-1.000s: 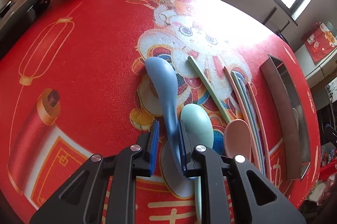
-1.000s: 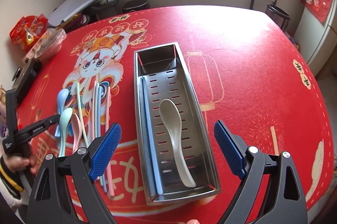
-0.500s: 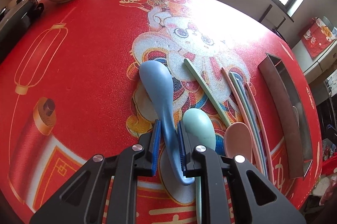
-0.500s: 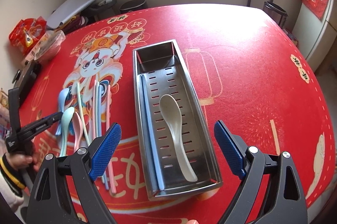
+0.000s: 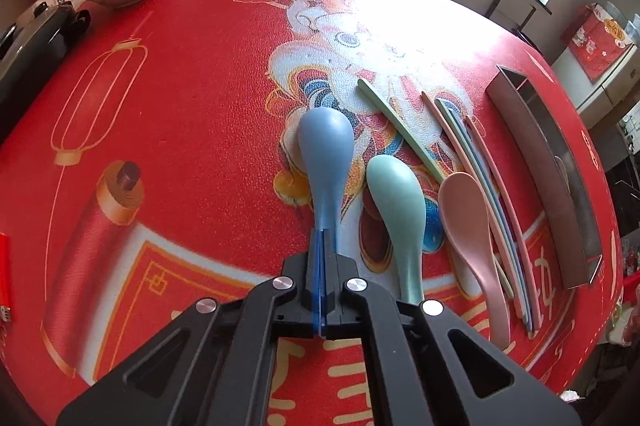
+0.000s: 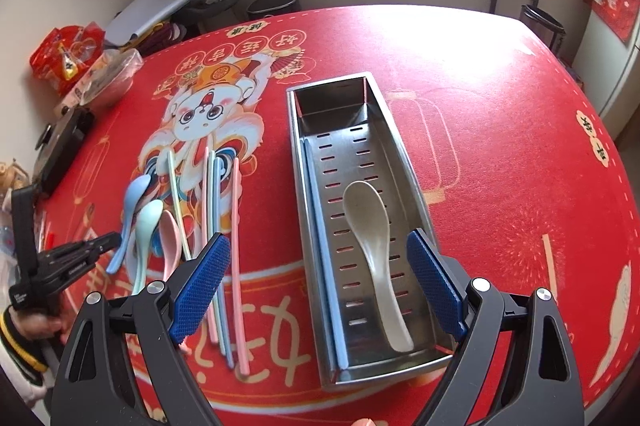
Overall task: Organize utensils
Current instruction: 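Lift the blue spoon off the table with the left gripper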
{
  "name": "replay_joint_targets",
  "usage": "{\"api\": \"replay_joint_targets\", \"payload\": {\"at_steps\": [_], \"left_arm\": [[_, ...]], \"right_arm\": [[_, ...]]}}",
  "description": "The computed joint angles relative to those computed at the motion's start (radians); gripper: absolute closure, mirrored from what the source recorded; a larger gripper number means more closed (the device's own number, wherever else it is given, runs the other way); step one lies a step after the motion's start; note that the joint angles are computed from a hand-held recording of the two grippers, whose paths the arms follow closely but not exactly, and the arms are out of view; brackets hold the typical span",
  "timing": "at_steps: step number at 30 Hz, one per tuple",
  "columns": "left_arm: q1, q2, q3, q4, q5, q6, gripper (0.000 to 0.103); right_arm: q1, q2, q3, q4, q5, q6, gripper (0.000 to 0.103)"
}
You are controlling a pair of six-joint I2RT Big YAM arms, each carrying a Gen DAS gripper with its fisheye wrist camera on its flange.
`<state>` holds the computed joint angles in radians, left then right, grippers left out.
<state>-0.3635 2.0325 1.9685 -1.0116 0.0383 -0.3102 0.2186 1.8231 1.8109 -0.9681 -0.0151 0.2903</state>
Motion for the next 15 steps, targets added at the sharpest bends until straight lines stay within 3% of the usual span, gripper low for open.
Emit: {"api": "replay_joint_targets", "payload": {"at_steps": [2, 5, 15], "left_arm": [[0.007, -0.006, -0.011, 0.023, 0.008, -0.035, 0.103], [0.02, -0.004, -0.012, 0.064, 0.027, -0.078, 0.09], [0.026, 0.071, 0.088, 0.038, 0.069, -0.04, 0.086]], "right_arm": [[0.006, 0.005, 0.007, -0.001, -0.005, -0.008, 0.016], [0.015, 0.006, 0.011, -0.002, -0.005, -0.026, 0.016], [-0.008, -0.008, -0.005, -0.013, 0.027, -0.004, 0.016]]}}
